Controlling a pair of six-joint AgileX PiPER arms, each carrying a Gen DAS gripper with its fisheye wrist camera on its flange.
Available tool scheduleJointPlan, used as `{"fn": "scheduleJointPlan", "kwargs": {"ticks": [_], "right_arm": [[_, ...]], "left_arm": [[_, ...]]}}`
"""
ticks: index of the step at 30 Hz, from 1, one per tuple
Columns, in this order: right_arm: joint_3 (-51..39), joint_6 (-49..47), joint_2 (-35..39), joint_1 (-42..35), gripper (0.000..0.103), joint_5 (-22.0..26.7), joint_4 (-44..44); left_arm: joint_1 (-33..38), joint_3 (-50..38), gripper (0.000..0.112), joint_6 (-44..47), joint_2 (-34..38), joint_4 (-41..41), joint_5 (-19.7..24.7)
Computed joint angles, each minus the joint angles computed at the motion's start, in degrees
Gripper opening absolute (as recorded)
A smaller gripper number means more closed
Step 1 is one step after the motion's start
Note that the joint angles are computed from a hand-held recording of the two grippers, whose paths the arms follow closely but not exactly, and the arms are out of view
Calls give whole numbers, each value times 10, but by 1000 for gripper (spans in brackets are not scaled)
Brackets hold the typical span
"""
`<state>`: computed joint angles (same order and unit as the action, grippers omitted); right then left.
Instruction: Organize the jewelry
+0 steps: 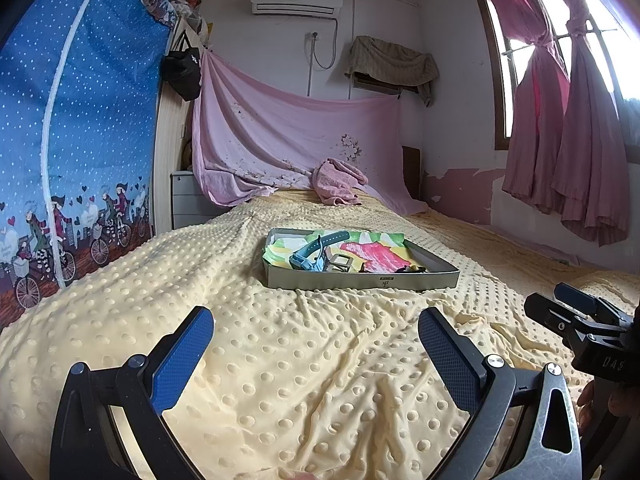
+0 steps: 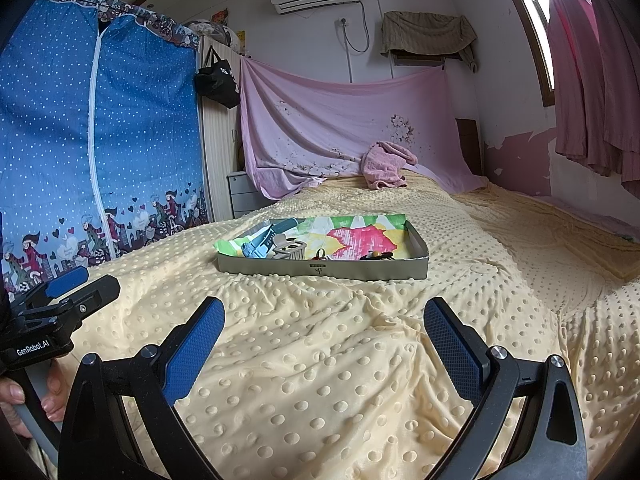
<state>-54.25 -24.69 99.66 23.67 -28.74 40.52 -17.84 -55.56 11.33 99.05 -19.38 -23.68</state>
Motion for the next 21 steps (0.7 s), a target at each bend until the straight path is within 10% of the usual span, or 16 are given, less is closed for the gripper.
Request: {"fn": "scheduleJointPlan", "kwargs": {"ticks": [21], "right_arm": [[0,-1,0,1,98,-1,2]], "left_arm": [[-16,2,103,90,1,-110,-19]]}}
